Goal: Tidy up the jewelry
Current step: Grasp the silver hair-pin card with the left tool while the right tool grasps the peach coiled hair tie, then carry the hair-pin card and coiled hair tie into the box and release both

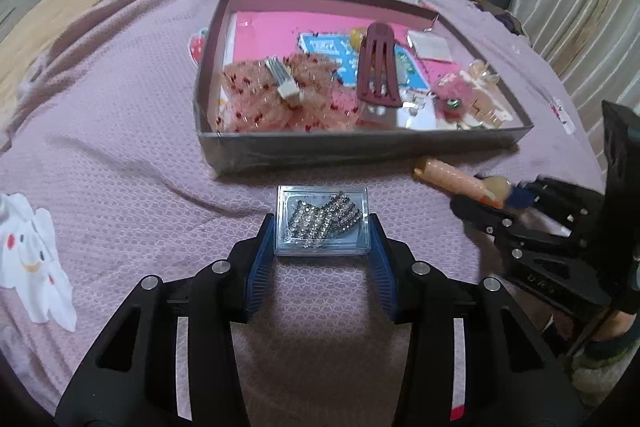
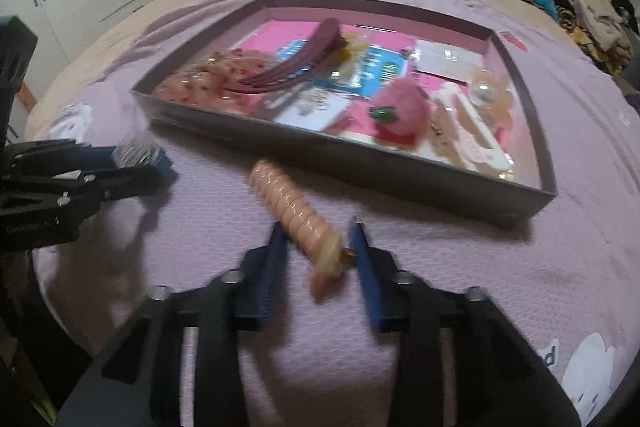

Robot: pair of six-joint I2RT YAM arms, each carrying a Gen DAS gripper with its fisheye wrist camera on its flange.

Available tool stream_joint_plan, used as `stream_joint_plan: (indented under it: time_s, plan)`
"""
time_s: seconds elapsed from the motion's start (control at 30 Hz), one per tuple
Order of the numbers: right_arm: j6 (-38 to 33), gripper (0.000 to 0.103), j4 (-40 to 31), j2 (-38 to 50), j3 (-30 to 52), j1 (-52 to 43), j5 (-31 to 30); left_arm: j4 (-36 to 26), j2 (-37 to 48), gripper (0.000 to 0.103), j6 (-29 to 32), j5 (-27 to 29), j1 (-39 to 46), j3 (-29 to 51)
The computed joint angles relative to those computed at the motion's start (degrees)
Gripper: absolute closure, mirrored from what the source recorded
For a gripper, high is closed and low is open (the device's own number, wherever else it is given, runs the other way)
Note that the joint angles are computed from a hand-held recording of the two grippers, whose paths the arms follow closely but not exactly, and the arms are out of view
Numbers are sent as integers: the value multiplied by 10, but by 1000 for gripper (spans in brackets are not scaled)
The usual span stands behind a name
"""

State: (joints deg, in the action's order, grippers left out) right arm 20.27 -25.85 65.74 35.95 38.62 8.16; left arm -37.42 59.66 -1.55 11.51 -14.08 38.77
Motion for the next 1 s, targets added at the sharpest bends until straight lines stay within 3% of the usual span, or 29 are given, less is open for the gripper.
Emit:
stream_joint_plan:
  time_s: [0.13,0.47,1.0]
  plan:
    - [14,84,-7,-37,-5,0,-48,-25,-17,67,7,14,19,23]
    - [32,84,-61,-134,35,13,-60,-51,-2,67,13,32,56,106]
    - [-75,84,-87,-143,102,-206,-116,-15,127,67,-34,9,-20,237]
